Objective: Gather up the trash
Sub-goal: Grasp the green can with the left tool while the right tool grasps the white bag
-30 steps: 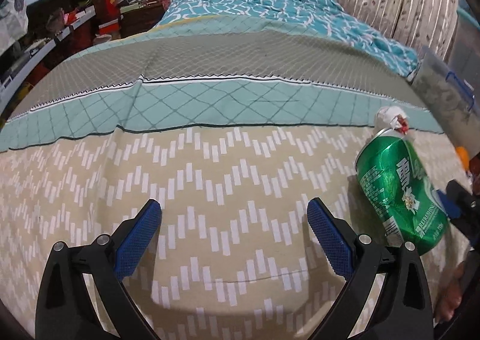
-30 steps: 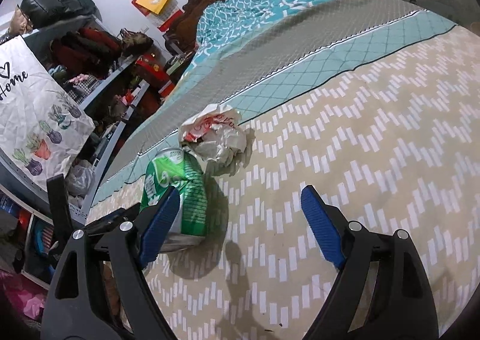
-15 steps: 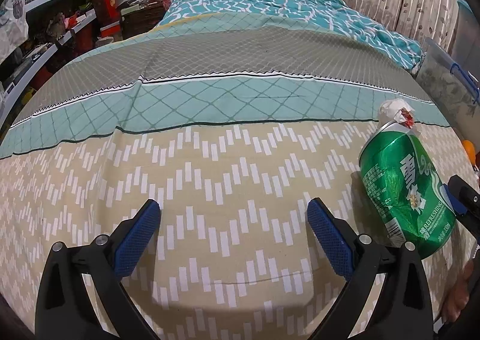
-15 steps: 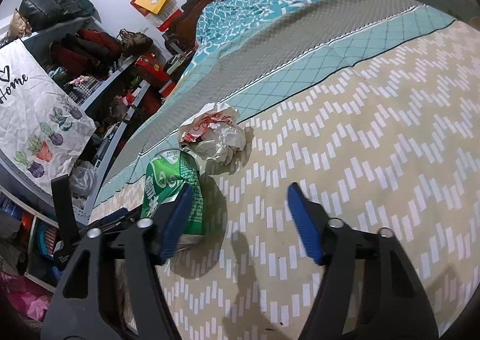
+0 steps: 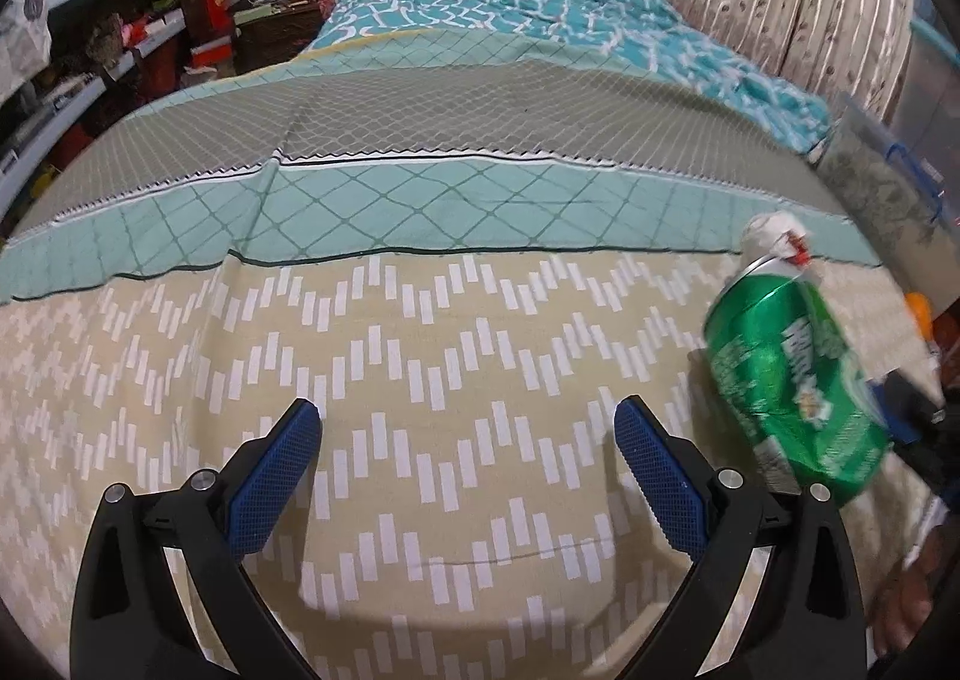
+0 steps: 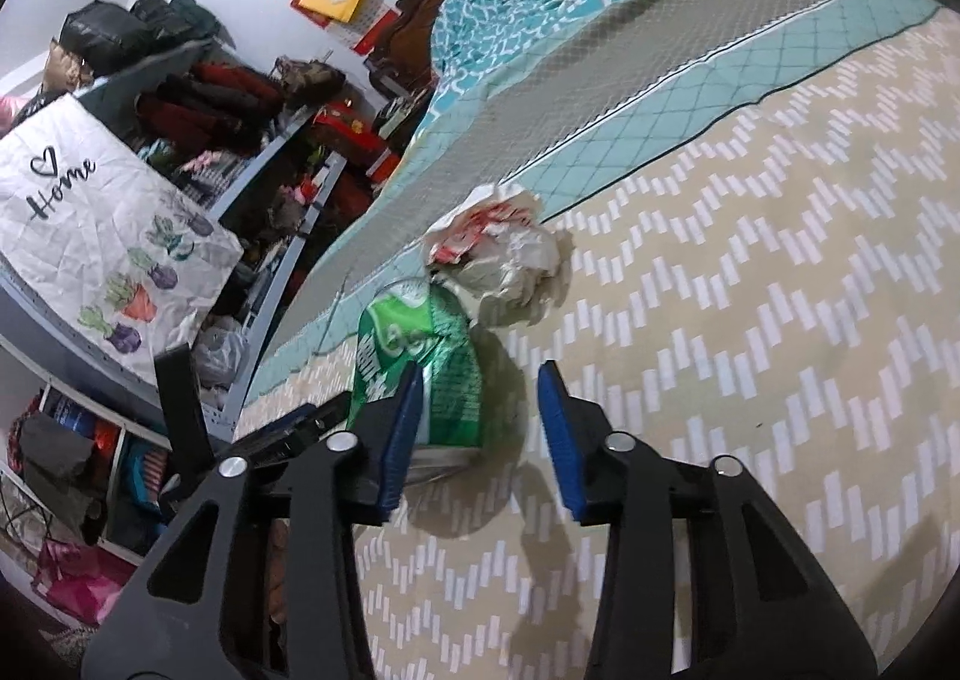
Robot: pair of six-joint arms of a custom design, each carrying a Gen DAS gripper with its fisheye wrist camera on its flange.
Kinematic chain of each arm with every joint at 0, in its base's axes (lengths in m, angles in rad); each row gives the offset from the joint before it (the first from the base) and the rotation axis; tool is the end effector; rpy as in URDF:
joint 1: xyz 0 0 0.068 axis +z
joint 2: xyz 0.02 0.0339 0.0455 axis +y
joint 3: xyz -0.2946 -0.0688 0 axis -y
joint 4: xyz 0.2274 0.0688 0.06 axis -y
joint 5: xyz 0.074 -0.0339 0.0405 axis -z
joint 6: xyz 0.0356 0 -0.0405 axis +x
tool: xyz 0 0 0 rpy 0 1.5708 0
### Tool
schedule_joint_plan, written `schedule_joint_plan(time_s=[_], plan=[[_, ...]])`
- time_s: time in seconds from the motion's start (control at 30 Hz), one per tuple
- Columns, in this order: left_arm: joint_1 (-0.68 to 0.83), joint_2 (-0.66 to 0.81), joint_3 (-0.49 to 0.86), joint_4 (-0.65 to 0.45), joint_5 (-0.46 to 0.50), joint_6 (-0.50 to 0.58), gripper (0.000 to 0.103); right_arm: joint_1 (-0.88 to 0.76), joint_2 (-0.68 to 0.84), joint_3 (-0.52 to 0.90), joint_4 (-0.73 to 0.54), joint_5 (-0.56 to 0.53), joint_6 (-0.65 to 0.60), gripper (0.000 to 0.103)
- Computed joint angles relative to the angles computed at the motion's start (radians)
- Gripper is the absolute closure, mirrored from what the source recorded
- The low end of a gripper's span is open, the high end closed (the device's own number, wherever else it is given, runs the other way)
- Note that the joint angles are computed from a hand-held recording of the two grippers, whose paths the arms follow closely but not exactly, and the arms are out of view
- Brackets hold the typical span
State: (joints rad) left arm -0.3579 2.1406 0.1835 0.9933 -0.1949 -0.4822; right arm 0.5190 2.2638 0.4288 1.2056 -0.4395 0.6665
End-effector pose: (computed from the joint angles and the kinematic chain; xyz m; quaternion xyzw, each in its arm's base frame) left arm 0.2000 -0.0674 0.0388 -0.0880 0.9461 -0.0365 0.3094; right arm 0.2466 0.1583 0.0424 -0.0345 0.8747 0.4084 0.2586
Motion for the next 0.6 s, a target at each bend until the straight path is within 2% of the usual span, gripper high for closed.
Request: schedule_joint_plan(time_s=[0.1, 0.27, 0.37, 0.47, 0.5, 0.53, 0.57, 0.6], plan=[[0.073, 0.036, -0.063, 0.149, 0.098, 0.024, 0.009, 0.034, -0.007, 0.03, -0.047, 0.011, 0.003, 0.065], [0.124, 0.064, -0.105, 0.252, 0.187, 0.044, 0.009, 0.102, -0.016, 0.143, -0.193, 0.026, -0.011, 0.065], [0.2, 0.079, -0.135, 0.323, 0.288, 0.064, 0.01, 0.14, -0.008, 0.233, -0.298, 0.044, -0.028, 0.063], [0.305, 0.051, -0.164, 0.357, 0.438, 0.096, 0.01, 0.145, 0.006, 0.259, -0.296, 0.038, -0.007, 0.063], [0.316, 0.033, -0.166, 0.349, 0.46, 0.099, 0.01, 0.142, 0.003, 0.247, -0.275, 0.043, -0.004, 0.063], [0.325, 0.006, -0.164, 0.33, 0.483, 0.104, 0.01, 0.139, -0.003, 0.238, -0.265, 0.055, -0.006, 0.057], [0.331, -0.027, -0.153, 0.292, 0.506, 0.113, 0.009, 0.136, -0.012, 0.218, -0.243, 0.081, -0.003, 0.046], [0.33, -0.055, -0.138, 0.252, 0.522, 0.119, 0.009, 0.128, -0.017, 0.197, -0.215, 0.1, 0.003, 0.042]])
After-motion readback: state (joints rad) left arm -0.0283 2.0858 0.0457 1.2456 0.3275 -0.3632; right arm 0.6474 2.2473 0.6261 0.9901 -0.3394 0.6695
